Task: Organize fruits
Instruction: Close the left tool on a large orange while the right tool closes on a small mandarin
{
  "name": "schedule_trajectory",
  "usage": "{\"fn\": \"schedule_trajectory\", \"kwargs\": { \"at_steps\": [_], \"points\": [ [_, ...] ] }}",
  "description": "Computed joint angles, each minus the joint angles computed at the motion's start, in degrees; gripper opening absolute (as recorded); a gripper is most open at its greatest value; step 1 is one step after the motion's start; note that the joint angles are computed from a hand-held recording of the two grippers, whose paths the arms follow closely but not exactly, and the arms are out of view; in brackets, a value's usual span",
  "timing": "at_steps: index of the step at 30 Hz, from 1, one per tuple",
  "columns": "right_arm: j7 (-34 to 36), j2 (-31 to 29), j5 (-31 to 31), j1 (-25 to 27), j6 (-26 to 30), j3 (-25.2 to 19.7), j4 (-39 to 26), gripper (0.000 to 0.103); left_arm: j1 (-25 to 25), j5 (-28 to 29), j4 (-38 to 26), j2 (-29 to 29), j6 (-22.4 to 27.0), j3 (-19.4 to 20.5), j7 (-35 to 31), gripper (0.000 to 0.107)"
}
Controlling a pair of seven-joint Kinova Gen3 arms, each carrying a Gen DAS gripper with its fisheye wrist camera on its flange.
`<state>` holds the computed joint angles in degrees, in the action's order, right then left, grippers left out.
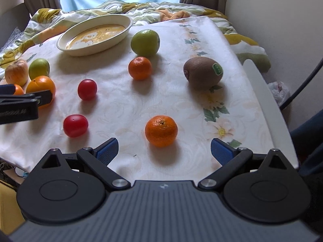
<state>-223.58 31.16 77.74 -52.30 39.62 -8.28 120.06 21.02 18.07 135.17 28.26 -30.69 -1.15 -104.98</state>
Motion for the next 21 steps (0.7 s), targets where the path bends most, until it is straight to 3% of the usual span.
{"fn": "schedule_trajectory", "kwargs": {
  "at_steps": [5,10,12,16,21],
  "points": [
    [-2.28,1.19,3.48,0.63,-0.30,0.12,0.08,0.103,2.23,3.06,-1.51,1.61,0.36,-1.57,-1.42,0.093],
    [-3.23,1.89,5.20,1.73,-0.74,-0.36,0.12,0.101,1.02,2.75,-2.85,1.88,2.58,-1.15,-0.76,0.088],
    [-4.03,1.90,5.97,1.98,-0.42,-0.77,0.31,0.096,0.40,2.20,-3.12,1.85,3.39,-0.95,-0.19,0.087],
    [-4.77,1.63,6.96,2.64,-0.05,-1.61,0.63,0.083,-2.08,0.05,-3.95,1.68,6.26,0.37,1.88,0.067],
    [-6.15,1.36,7.79,3.13,0.51,-2.54,1.31,0.077,-2.72,-2.21,-3.33,1.23,6.34,0.40,4.67,0.064]
  ]
}}
